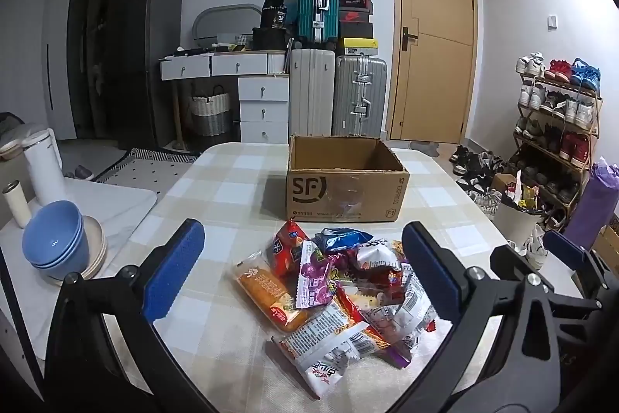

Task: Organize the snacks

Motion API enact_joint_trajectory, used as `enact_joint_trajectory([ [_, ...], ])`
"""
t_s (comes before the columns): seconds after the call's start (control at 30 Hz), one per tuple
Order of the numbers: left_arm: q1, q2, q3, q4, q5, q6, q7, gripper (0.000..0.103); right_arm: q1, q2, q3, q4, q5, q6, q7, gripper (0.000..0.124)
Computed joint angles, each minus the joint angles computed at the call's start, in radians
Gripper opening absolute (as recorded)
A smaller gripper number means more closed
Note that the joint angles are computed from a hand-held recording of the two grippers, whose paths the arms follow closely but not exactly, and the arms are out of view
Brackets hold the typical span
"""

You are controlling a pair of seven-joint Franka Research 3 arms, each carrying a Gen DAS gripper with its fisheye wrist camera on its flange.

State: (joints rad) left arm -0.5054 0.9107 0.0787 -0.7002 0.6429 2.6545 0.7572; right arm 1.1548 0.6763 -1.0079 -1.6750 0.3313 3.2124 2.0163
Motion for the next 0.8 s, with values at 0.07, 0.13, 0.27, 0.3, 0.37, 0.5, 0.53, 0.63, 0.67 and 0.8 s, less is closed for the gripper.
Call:
enact_joint_trajectory([
  [0.07, 0.000, -0.006, 0.002, -0.015, 0.006, 0.014, -0.002, 0.102, -0.012, 0.015, 0.005, 0.027, -0.002, -0.014, 0.010, 0.103],
  [0.13, 0.008, -0.023, -0.010, -0.044, 0.003, 0.045, 0.009, 0.102, -0.010, 0.008, 0.005, 0.017, -0.012, -0.007, 0.015, 0.103],
  [0.27, -0.001, -0.039, 0.010, -0.069, 0.026, 0.074, -0.018, 0.102, -0.024, 0.012, 0.021, 0.034, -0.014, -0.007, 0.021, 0.103],
  [0.3, -0.003, -0.038, 0.012, -0.068, 0.029, 0.074, -0.020, 0.102, -0.024, 0.012, 0.022, 0.035, -0.016, -0.009, 0.023, 0.103],
  [0.37, 0.001, -0.036, 0.002, -0.064, 0.025, 0.073, -0.012, 0.102, -0.028, 0.013, 0.027, 0.041, -0.020, -0.011, 0.029, 0.103],
  [0.5, 0.009, -0.053, -0.012, -0.093, 0.013, 0.086, -0.008, 0.102, -0.028, -0.005, 0.033, 0.025, -0.031, -0.002, 0.028, 0.103],
  [0.53, 0.010, -0.055, -0.012, -0.098, 0.013, 0.094, -0.011, 0.102, -0.029, -0.009, 0.036, 0.021, -0.032, 0.000, 0.023, 0.103],
  [0.63, -0.001, -0.060, 0.007, -0.104, 0.030, 0.097, -0.031, 0.102, -0.032, -0.007, 0.039, 0.024, -0.024, -0.002, 0.017, 0.103],
  [0.67, -0.004, -0.059, 0.010, -0.103, 0.035, 0.092, -0.033, 0.102, -0.031, -0.004, 0.037, 0.027, -0.024, -0.005, 0.018, 0.103],
  [0.8, 0.002, -0.042, -0.003, -0.082, 0.025, 0.074, -0.012, 0.102, -0.041, -0.014, 0.049, 0.025, -0.036, -0.010, 0.017, 0.103],
])
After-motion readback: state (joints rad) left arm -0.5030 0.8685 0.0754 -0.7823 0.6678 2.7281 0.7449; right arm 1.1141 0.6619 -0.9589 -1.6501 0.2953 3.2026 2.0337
